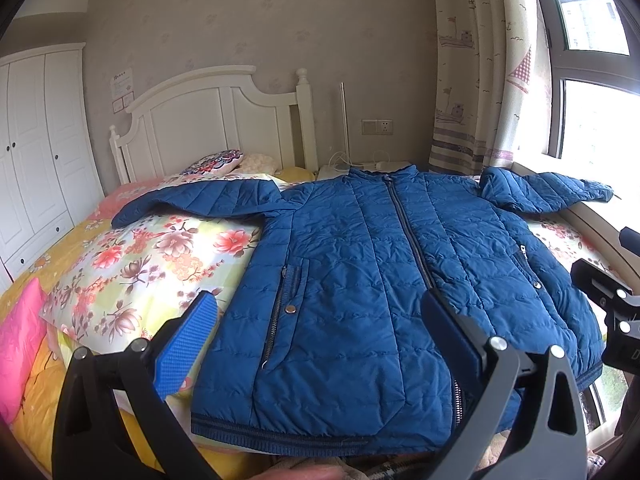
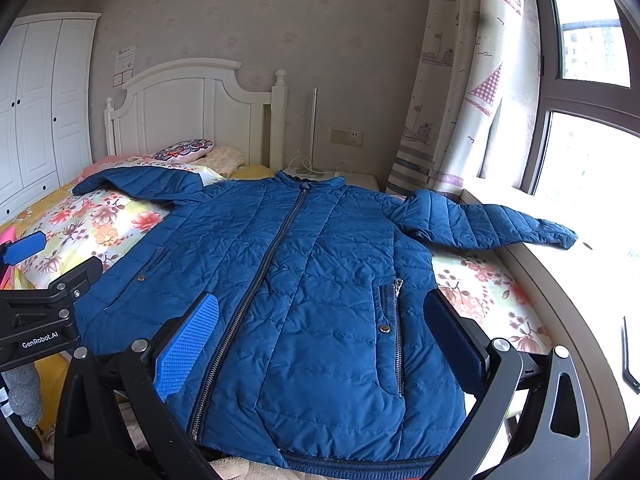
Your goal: Fold large clothes
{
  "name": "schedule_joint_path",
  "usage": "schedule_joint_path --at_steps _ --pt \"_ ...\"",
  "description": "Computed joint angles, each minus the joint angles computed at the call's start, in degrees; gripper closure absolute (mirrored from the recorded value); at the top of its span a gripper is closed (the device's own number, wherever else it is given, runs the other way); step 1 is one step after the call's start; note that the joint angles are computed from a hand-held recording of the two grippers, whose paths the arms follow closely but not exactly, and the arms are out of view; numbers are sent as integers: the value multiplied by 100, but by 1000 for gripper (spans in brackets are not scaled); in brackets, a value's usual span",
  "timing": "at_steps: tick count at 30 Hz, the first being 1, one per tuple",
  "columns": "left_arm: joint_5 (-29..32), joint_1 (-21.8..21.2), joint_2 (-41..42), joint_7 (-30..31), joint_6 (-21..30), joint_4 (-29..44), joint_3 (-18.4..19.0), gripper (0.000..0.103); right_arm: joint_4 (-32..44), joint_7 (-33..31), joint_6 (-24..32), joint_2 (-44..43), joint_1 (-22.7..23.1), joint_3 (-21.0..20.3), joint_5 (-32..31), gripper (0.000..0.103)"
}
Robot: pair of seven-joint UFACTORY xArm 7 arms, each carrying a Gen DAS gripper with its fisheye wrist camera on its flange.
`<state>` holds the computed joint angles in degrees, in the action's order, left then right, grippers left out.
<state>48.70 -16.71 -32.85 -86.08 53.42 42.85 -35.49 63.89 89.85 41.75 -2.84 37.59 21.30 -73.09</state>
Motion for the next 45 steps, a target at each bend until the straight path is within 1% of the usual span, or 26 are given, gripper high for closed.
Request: schedule_joint_path --at_steps 30,31,34,38,42,45 --pt "-8 5 -24 12 -20 -11 16 2 -11 -6 -41 -2 -10 -6 46 5" --pt "-19 -35 -125 -3 -51 -134 52 2 -13 -3 -40 -4 -11 -7 38 5" --pt "-38 -25 -202 15 -70 -186 50 2 -12 4 -40 -2 -11 -6 36 5" --pt "-67 6 -292 48 -77 -230 4 2 -7 3 -37 3 -6 -5 42 5" --pt "-80 75 -217 59 -66 -155 -74 2 -18 16 -67 17 -10 -12 42 5" --pt "-84 94 -137 77 -101 -123 -64 2 -36 18 -123 53 -26 -44 68 5"
